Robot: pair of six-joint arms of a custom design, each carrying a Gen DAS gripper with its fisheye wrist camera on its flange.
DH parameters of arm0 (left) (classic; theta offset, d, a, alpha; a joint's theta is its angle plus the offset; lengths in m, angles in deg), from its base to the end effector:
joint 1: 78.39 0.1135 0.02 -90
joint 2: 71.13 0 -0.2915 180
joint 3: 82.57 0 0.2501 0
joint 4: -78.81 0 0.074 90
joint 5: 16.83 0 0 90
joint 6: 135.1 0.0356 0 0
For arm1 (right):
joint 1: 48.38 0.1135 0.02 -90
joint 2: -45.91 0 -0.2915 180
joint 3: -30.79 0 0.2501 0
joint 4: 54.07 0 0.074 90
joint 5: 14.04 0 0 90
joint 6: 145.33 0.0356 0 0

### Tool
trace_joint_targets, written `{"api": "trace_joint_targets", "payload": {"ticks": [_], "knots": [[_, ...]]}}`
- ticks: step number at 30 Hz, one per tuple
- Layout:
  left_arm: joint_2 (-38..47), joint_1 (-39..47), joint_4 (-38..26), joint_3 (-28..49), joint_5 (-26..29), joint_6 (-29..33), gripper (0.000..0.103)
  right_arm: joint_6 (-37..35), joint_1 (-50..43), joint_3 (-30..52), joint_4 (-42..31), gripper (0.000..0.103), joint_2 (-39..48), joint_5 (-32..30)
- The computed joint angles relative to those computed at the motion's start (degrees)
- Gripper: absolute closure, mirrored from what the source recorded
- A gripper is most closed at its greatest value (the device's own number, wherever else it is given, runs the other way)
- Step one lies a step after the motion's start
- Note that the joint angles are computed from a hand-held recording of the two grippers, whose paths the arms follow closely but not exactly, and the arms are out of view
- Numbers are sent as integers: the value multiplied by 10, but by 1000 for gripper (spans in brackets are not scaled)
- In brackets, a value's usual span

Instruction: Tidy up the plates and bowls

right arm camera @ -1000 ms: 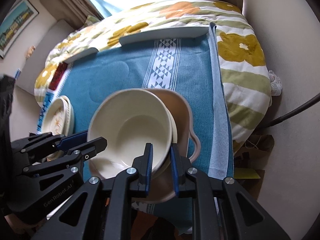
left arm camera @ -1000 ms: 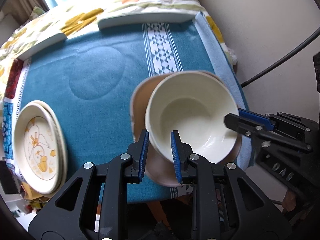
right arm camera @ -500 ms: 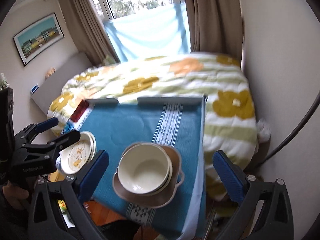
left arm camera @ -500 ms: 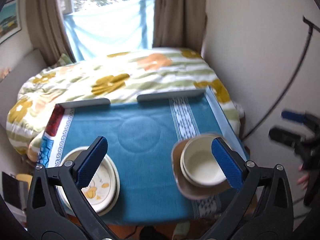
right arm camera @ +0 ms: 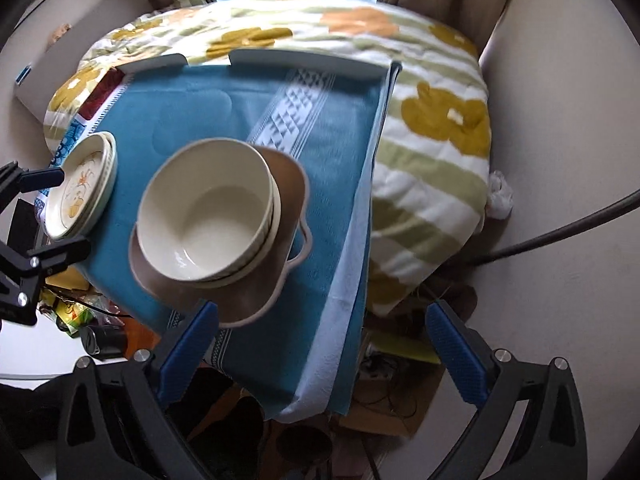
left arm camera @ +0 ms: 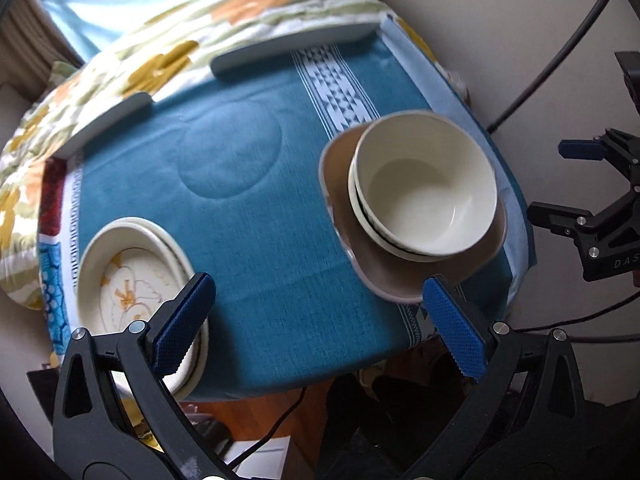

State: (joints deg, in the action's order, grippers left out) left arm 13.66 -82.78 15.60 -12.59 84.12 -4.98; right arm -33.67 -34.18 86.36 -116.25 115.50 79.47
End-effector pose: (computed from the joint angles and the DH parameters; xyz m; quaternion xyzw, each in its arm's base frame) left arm 0.2567 -0.0265 0.2333 0.3842 0.9125 -0.0584 0.1280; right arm 0.1819 0.0438 0.2197 0.0682 0.9900 0.0080 0.1236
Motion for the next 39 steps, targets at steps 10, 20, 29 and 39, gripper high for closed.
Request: {"api": "trace_joint_targets", "payload": {"ticks": [10, 20, 29, 39], "knots": [[117, -55, 28, 7, -55, -24, 21, -50, -6, -2, 57, 39, 152, -66], [159, -79, 74, -15, -40, -37, 51, -46, -6, -21, 141, 69, 206, -85], [145, -97, 143, -78, 3, -24, 90, -33, 7, -59, 218, 85, 197, -109], [97, -106, 214, -136, 8, -45, 91, -23, 19, -88, 254, 85, 158, -96]]}}
